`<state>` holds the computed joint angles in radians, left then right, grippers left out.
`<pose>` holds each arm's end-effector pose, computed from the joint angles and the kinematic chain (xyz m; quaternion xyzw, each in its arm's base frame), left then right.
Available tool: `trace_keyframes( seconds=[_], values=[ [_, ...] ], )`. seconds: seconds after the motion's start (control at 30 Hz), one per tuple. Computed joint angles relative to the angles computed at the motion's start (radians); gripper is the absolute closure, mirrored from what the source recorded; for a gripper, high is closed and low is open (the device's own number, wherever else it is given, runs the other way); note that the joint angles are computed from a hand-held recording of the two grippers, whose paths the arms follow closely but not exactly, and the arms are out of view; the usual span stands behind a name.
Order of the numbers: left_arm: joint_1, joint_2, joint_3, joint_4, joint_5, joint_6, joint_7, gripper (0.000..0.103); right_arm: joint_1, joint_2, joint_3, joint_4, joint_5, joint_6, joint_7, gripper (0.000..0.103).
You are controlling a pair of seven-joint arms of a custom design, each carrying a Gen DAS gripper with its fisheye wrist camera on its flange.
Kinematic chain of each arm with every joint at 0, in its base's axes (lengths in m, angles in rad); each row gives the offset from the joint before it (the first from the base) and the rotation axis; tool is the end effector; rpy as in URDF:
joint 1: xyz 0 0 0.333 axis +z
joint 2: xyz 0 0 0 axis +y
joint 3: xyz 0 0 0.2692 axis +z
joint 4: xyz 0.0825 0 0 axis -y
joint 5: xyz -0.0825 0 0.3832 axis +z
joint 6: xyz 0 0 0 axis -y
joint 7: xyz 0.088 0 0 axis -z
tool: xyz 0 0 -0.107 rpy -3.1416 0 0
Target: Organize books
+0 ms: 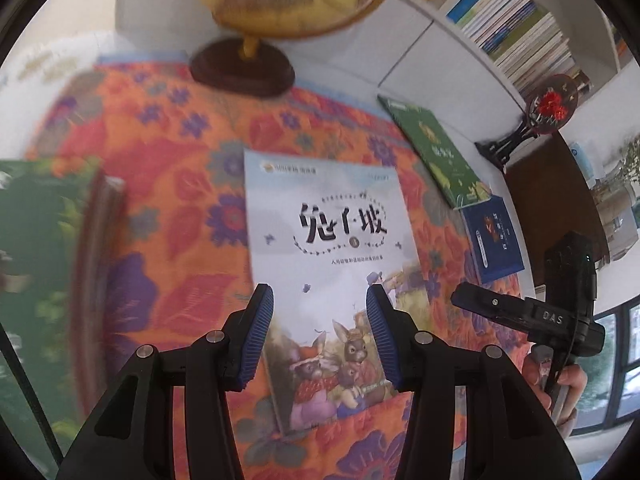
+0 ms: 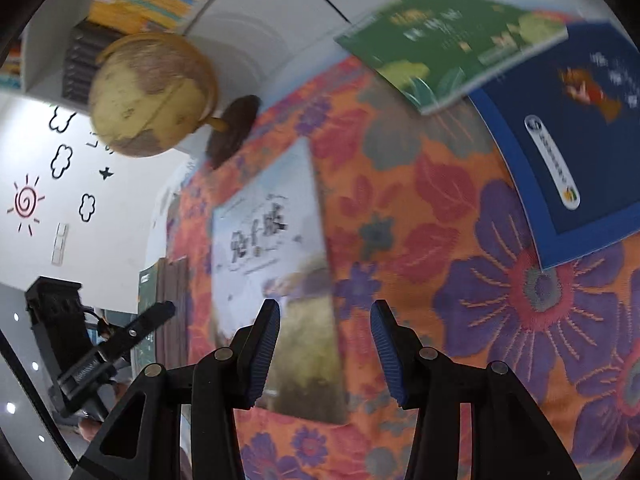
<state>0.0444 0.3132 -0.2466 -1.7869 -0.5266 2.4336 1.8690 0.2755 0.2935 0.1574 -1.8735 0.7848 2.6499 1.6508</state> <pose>0.6404 -0.1218 0.3752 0.6332 -0.7199 0.2813 0.0401 0.5942 0.2474 0.3608 -0.5630 0.7482 0.1288 0.3265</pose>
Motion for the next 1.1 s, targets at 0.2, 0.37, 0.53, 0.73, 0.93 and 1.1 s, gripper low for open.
trace_keyframes(
  seconds=[0.2,0.37,0.53,0.73,0.93,1.1],
  values=[
    [0.027,0.112,-0.019,0.104,0.0,-0.068,-0.002,0.057,-0.037,0.067,0.035,0.064,0.134,-0.072,-0.163,0.057],
    [0.073,0.151,-0.047,0.148,-0.078,-0.107,0.07,0.051,-0.106,0.069,0.078,0.038,0.388,-0.089,-0.384,0.059],
    [0.013,0.15,0.02,0.168,0.088,-0.122,-0.052,0.045,-0.113,0.069,0.053,0.029,0.481,-0.156,-0.451,0.069],
    [0.062,0.169,-0.026,0.182,0.017,-0.152,0.012,0.03,-0.101,0.064,0.03,0.033,0.439,-0.196,-0.46,0.068],
    [0.118,0.228,-0.067,0.248,-0.125,-0.271,0.091,0.031,-0.114,0.061,0.026,0.017,0.498,-0.224,-0.513,0.069],
    [0.12,0.23,-0.068,0.236,-0.188,-0.246,0.12,0.031,-0.086,0.065,0.031,0.023,0.516,-0.139,-0.543,0.068]
  ],
)
